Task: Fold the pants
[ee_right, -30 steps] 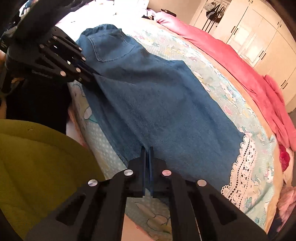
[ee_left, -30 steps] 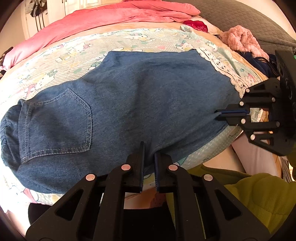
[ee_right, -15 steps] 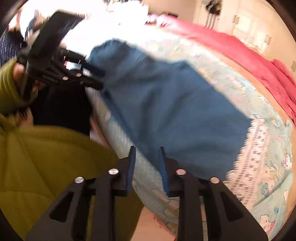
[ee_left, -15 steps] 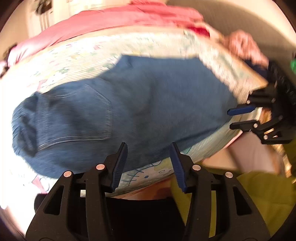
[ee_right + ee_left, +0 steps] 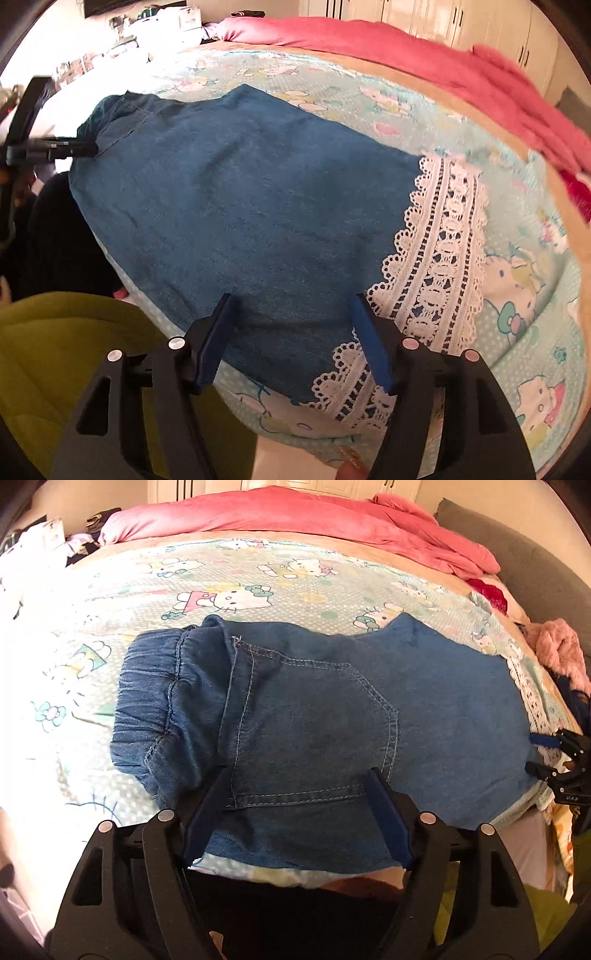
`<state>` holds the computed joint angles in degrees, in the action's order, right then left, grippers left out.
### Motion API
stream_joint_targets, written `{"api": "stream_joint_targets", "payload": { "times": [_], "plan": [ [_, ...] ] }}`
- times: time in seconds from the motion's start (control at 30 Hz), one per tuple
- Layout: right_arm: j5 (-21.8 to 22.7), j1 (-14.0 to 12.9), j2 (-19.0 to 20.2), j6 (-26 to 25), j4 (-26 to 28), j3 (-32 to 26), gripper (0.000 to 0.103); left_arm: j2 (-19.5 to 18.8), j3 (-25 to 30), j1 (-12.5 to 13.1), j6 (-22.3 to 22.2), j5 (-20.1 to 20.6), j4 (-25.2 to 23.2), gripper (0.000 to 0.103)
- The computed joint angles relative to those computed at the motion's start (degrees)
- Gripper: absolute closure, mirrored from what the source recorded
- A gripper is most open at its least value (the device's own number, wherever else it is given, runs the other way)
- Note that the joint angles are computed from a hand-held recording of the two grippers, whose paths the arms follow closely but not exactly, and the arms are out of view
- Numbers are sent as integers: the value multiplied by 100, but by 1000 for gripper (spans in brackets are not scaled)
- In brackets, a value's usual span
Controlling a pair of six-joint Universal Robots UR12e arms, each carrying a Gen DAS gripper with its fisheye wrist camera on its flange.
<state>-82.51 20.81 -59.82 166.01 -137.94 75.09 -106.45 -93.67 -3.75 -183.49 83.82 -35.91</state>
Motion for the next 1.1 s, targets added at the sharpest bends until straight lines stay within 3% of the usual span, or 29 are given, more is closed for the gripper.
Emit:
{"api": "stream_joint_targets", "payload": {
  "times": [0.07, 0.13, 0.23, 0.33, 0.47, 0.6, 0.8, 0.9, 1.0, 1.1],
  "plan": [
    [418, -96, -16, 222, 121, -83, 40, 5, 99, -10, -13, 5, -207, 35],
    [786, -236, -68, 570, -280, -22, 40, 22, 186, -22, -8, -87, -229, 35],
    [324, -374, -7, 1208, -769, -182, 40, 10, 307, -60, 117, -95, -18, 30],
    [54, -493, 228, 1630, -513, -588, 40, -163, 624, -147, 199, 46, -23, 30],
    [331, -677, 555, 1941, -122, -1048, 40, -466, 1080, -221, 179, -192, -138, 30],
    [664, -762, 865, 2101, 290, -1433, 40, -813, 1533, -306, 271, -166, -364, 30],
    [930, -793, 1056, 2067, 408, -1634, 41, -1371, 2240, -361, 285, -224, -875, 30],
    [1038, -801, 1089, 1941, 480, -1685, 56, -1599, 2512, -376, 265, -318, -1016, 30],
    [1093, -795, 1102, 1778, 522, -1703, 59, -1782, 2733, -375, 193, -531, -1223, 30],
    [1391, -834, 1109, 1821, 444, -1643, 72, -1941, 2885, -389, 151, -767, -1450, 34]
  ]
}}
